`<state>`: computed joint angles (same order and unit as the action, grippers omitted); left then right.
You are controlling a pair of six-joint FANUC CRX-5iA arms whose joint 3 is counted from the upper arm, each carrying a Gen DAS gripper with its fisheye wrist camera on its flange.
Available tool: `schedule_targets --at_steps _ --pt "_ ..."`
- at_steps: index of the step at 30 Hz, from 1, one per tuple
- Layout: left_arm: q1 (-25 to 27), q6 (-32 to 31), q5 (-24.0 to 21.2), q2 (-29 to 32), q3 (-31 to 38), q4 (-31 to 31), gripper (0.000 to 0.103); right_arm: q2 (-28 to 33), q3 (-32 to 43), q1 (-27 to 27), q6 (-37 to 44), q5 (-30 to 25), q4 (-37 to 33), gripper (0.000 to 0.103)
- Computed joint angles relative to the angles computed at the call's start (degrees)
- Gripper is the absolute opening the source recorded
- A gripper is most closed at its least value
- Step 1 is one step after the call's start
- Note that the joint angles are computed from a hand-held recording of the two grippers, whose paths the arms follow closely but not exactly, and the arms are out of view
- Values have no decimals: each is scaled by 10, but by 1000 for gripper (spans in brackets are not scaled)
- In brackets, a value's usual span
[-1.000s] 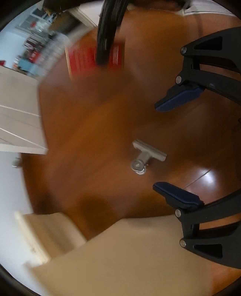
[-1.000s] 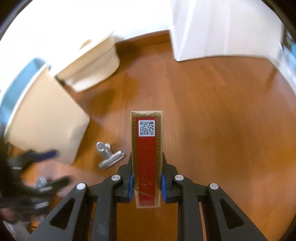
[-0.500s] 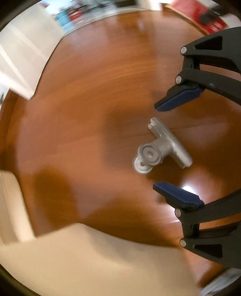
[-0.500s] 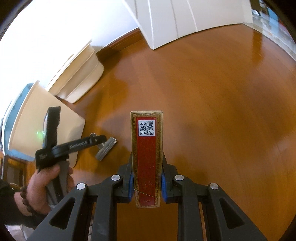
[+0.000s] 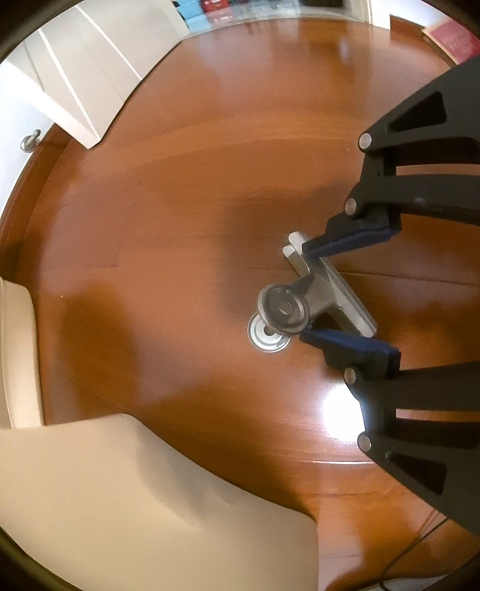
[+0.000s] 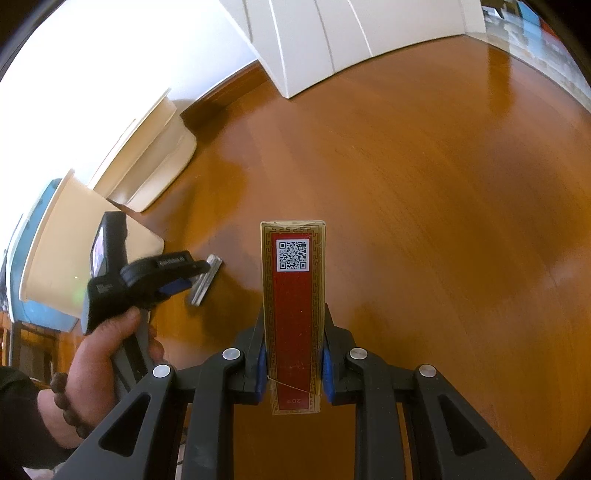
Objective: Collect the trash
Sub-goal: 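Grasp the silver binder clip with the left tool while the right tool holds the red box, then drop the binder clip into the wastebasket with the left tool while the right tool drops the red box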
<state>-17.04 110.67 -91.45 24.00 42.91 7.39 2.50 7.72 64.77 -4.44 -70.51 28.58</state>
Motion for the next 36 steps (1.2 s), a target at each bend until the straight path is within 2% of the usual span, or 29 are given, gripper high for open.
schedule_targets --at_steps 3,8,12,17,22,28,34,36 --pt "-2 -9 10 -6 -8 14 28 -5 -9 -2 -12 8 1 24" --pt "7 -30 21 -18 -31 43 25 1 -6 -7 -14 14 -1 24" --pt "15 -58 30 -34 -52 57 17 6 -4 -12 -9 20 -4 24" --pt "31 -104 51 -65 -93 65 16 11 -4 -16 -7 28 -5 24" --pt "32 -132 61 -71 -94 68 16 11 -5 -17 -1 32 -10 24" --pt "34 -199 85 -108 -105 83 16 7 -9 -20 -1 36 -11 24" --pt "53 -253 79 -133 -81 129 16 19 26 -16 19 4 2 24" --pt "63 -259 60 -128 -45 144 16 32 62 -15 39 -22 0 24"
